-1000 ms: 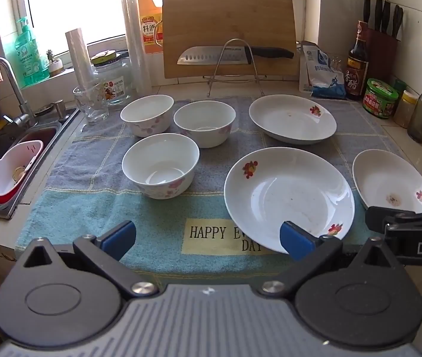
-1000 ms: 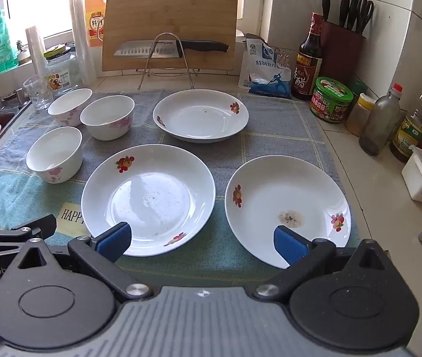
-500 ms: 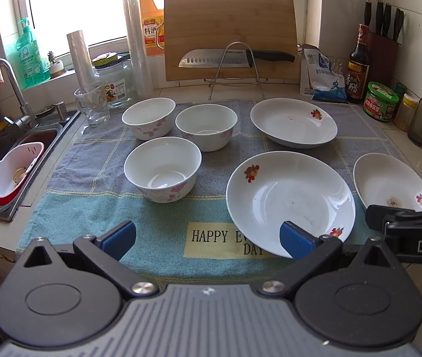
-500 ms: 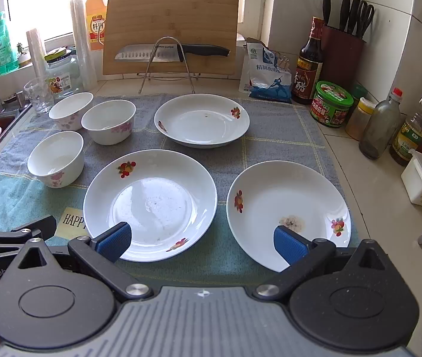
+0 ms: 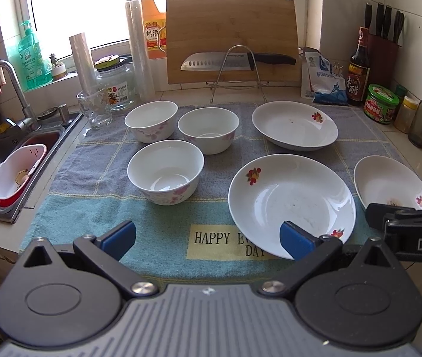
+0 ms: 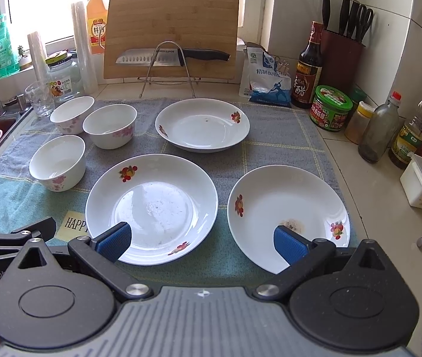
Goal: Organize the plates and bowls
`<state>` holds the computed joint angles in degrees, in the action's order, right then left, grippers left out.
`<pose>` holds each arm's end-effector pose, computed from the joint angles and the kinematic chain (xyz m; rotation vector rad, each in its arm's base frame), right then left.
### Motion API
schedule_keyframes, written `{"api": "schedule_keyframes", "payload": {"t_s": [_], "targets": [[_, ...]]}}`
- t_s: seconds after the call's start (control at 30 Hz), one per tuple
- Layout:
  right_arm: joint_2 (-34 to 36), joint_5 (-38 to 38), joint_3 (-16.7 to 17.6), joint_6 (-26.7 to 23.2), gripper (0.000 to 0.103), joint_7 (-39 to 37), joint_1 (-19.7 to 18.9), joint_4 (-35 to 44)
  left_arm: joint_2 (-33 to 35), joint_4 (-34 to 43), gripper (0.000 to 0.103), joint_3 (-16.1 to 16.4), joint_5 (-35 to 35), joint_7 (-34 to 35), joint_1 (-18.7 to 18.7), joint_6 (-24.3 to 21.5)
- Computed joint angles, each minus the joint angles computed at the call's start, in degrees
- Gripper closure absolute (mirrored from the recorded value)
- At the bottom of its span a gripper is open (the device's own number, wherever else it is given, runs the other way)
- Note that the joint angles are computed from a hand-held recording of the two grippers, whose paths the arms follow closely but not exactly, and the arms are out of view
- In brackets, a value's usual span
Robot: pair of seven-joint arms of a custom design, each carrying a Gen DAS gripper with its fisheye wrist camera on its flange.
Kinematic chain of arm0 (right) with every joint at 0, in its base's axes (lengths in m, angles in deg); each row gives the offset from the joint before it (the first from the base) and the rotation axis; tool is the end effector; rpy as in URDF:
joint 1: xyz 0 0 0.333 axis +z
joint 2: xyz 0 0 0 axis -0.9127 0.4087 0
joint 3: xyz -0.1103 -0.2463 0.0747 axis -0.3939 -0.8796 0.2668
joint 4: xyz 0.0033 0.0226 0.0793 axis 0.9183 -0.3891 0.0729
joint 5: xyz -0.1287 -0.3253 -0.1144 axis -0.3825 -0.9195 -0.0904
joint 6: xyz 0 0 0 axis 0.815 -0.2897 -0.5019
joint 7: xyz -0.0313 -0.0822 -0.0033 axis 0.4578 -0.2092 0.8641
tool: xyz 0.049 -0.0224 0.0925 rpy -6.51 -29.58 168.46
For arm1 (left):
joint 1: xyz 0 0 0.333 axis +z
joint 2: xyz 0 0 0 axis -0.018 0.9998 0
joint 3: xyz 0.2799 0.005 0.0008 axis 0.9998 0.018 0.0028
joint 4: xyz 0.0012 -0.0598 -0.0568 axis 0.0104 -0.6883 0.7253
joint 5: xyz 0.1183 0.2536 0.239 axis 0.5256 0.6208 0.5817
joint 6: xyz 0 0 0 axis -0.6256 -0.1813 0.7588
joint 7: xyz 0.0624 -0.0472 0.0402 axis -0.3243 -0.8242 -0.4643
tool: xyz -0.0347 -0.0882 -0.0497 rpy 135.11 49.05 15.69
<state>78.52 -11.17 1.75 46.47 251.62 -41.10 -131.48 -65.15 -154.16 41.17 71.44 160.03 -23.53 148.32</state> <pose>0.5064 0.2861 0.4622 -1.4811 2.1605 -0.8090 0.5911 -0.3286 0.4199 -1.3149 2.1601 -0.8575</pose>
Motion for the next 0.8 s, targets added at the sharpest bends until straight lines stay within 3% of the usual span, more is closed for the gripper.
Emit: {"api": "schedule_keyframes", "payload": {"t_s": [0.8], "targets": [[-0.9, -1.0, 0.4, -1.0, 0.000, 0.3, 0.0, -0.3, -0.9, -1.3, 0.001, 0.6, 1.2, -1.5, -0.5, 1.1]]}}
